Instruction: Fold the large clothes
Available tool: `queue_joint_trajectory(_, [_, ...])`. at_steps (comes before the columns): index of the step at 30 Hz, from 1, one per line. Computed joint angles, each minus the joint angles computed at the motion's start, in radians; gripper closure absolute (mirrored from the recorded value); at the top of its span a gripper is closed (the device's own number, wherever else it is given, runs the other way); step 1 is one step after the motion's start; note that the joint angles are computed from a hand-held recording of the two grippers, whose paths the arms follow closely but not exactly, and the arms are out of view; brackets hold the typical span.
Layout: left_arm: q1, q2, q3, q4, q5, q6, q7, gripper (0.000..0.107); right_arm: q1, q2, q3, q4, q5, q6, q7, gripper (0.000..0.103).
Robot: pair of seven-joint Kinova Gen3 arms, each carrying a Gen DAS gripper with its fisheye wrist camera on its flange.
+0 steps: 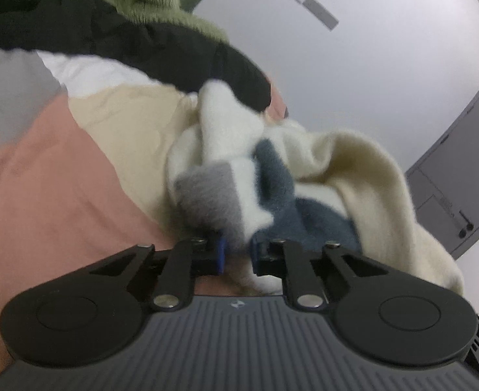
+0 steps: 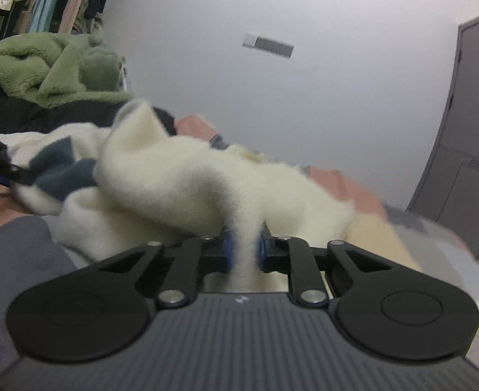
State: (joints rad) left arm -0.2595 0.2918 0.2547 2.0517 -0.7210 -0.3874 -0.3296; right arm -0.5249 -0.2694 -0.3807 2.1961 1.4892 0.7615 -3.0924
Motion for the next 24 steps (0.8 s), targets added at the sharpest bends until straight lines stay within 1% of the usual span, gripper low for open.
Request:
queue_joint_trajectory(2, [0.009,-0.037,-0.026,0.03,0.037,-0.037,-0.025,0.094,0.004,-0.027,0.0,-0.001,-0.013,0.013,0.007,0.088])
queue_joint_trajectory(5, [0.028,-0.108,-0.066,0.076,0.062,-0.092,-0.035,0.095,0.027,-0.078,-0.011,-0.008,-0.059,0.041,0.038,0.089])
queue_joint_trajectory(8, [0.046,-0.184,-0.114,0.133,0.075,-0.161,-0.023,0.096,0.064,-0.142,-0.02,-0.023,-0.135,0.057,0.073,0.092])
queue_joint_trajectory(10, [0.067,-0.24,-0.152,0.168,0.08,-0.19,-0.007,0.096,0.089,-0.199,-0.021,-0.027,-0.178,0.063,0.085,0.095])
queue_joint_trajectory(11, [0.064,-0.269,-0.161,0.188,0.071,-0.202,0.014,0.097,0.103,-0.225,-0.026,-0.027,-0.191,0.067,0.09,0.095])
queue_joint_trajectory(13, [0.071,-0.327,-0.204,0.234,0.03,-0.237,0.074,0.098,0.127,-0.281,-0.028,-0.029,-0.222,0.073,0.107,0.096])
queue_joint_trajectory(14, [0.078,-0.361,-0.224,0.258,0.024,-0.247,0.085,0.101,0.133,-0.308,-0.021,-0.032,-0.242,0.068,0.12,0.096])
queue_joint_trajectory(15, [0.085,-0.393,-0.246,0.28,0.014,-0.255,0.098,0.101,0.138,-0.339,-0.011,-0.03,-0.259,0.06,0.13,0.096])
queue_joint_trajectory(18, [0.114,-0.494,-0.333,0.328,-0.055,-0.262,0.173,0.101,0.164,-0.413,0.0,-0.02,-0.292,0.039,0.143,0.096])
queue_joint_trajectory(19, [0.13,-0.52,-0.364,0.341,-0.064,-0.264,0.179,0.101,0.17,-0.435,0.005,-0.019,-0.307,0.032,0.152,0.096])
queue_joint_trajectory(20, [0.158,-0.559,-0.411,0.355,-0.089,-0.262,0.2,0.101,0.174,-0.456,0.012,-0.019,-0.324,0.023,0.16,0.096])
queue_joint_trajectory(21, [0.169,-0.589,-0.439,0.364,-0.124,-0.257,0.229,0.101,0.169,-0.483,0.024,-0.019,-0.353,0.016,0.178,0.096])
queue_joint_trajectory(22, [0.174,-0.618,-0.449,0.367,-0.148,-0.235,0.242,0.101,0.159,-0.504,0.041,-0.022,-0.391,0.008,0.21,0.096])
queue_joint_trajectory(23, [0.166,-0.646,-0.44,0.366,-0.179,-0.198,0.245,0.101,0.133,-0.522,0.058,-0.027,-0.431,0.012,0.251,0.096])
queue_joint_trajectory(24, [0.142,-0.668,-0.413,0.36,-0.219,-0.157,0.261,0.101,0.114,-0.527,0.07,-0.033,-0.468,0.019,0.292,0.096])
